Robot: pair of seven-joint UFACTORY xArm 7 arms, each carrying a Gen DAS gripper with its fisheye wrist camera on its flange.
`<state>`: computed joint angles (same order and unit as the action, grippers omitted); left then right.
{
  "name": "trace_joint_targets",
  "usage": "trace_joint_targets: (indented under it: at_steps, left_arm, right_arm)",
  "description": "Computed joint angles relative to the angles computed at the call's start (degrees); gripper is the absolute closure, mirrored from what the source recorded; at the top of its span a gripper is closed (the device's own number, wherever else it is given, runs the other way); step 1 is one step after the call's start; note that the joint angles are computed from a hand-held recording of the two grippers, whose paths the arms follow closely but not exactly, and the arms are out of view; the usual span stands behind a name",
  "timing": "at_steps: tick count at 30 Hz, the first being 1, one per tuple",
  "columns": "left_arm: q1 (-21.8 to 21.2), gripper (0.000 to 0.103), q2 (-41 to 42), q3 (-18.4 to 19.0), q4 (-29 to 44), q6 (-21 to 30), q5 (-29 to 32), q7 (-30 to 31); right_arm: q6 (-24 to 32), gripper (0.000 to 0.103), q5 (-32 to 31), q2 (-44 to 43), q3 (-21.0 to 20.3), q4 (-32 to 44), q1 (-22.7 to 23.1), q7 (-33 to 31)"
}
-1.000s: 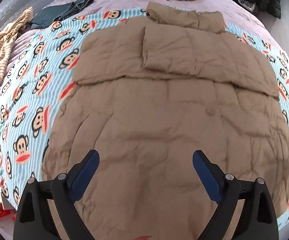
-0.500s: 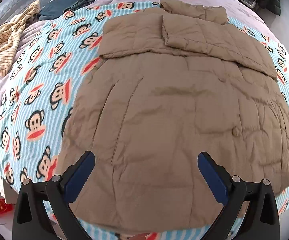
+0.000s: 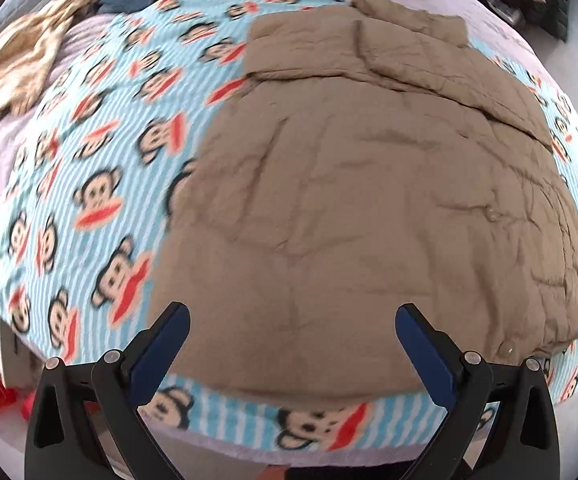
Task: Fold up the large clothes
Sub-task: 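Grasp the jacket hem with both tools and lift it toward the collar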
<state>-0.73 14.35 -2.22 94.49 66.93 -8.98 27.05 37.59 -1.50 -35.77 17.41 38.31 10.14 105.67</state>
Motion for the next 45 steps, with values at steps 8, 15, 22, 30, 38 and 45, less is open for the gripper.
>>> trace_joint_targets:
  at_steps: [8,15,22,30,38,45]
  left_arm:
    - [7.13,0.000,3.66,1.65,3.50,10.67,-9.05,-0.60]
    - [11.81,0.000,8.00,0.64,5.94,21.12,-18.23,-3.09]
    - [11.70,0.000,10.77,-0.49,6.44,19.92,-22.14,-6.34]
    - [11.35,0.014,12.71,-2.43,9.55,19.45,-25.16,-8.03]
    - [9.59,0.077,14.20,-2.70,13.29,19.94,-22.08,-7.24]
    - [9.99,0.090,16.17,-3.51,20.93,21.06,-23.04,-9.58]
  right_arm:
    - [-6.73,0.016,2.13,-8.54,3.62,-9.51,-0.97,11.00]
    - [-13.06,0.016,3.50,-10.11,5.12,-15.20,-0.41,17.22]
    - [-19.82,0.016,1.20,-8.61,8.28,-16.93,-3.59,21.77]
    - [-27.48,0.015,-1.23,-8.40,10.39,-18.29,-9.36,24.84]
    - [-28.02,0.015,1.89,-3.16,-0.74,-16.21,-1.58,12.22]
    - [-28.17,0.092,9.69,0.15,-11.91,-14.87,6.76,-0.82]
